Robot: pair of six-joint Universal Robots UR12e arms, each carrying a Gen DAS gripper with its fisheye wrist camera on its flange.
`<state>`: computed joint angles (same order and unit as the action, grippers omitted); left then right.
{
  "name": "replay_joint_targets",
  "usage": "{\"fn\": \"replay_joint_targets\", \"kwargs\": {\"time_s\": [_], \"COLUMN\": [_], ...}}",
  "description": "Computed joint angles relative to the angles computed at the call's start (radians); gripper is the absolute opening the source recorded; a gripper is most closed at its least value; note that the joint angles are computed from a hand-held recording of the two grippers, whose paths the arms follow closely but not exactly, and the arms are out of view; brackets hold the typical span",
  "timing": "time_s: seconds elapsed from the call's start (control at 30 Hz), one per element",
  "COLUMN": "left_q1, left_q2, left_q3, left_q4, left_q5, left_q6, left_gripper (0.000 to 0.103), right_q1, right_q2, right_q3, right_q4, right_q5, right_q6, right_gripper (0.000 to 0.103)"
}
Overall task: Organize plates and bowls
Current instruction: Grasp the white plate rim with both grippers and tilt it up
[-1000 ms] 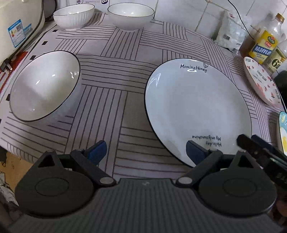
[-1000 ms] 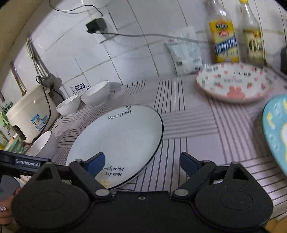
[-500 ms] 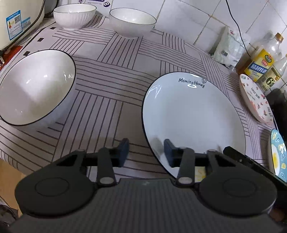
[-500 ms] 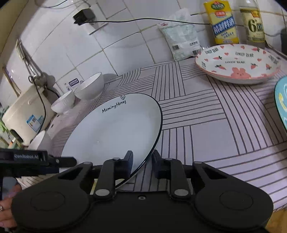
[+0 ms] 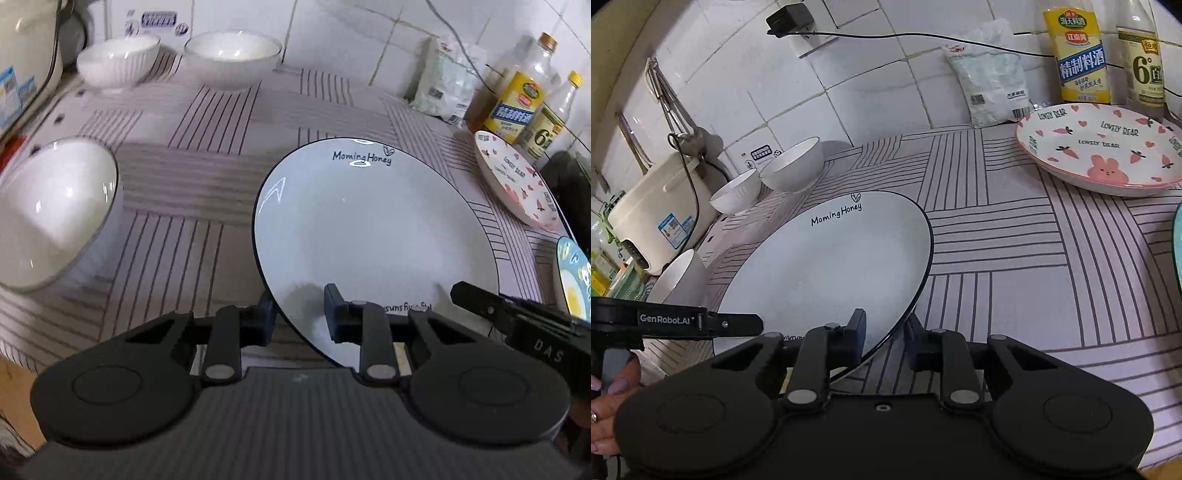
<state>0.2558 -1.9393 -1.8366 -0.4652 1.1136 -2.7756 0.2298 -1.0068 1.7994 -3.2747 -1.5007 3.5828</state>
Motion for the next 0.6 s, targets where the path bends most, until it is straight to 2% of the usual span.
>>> {"fn": "replay_joint_targets", "kwargs": {"time_s": [0.13,0.6], "left_q1": [-0.001,-0.046], "left_q2": [-0.014,-0.138], "left_q3": [0.028,0.212], "left_q4": [0.0,-0.066], "left_q5": [-0.021,-0.062], "left_q6": [0.017,-0.051], "left_gripper": [0.025,0.026], "right_q1": [-0.004,-0.029], "right_q2": [0.008,0.073], "right_q3": [-0.012,-0.155], "right_q4": [-0.014,0.014], "right_q5": [0.002,-0.065], "right_q6": [-0.013,-0.082], "right_gripper": [0.027,0.027]}}
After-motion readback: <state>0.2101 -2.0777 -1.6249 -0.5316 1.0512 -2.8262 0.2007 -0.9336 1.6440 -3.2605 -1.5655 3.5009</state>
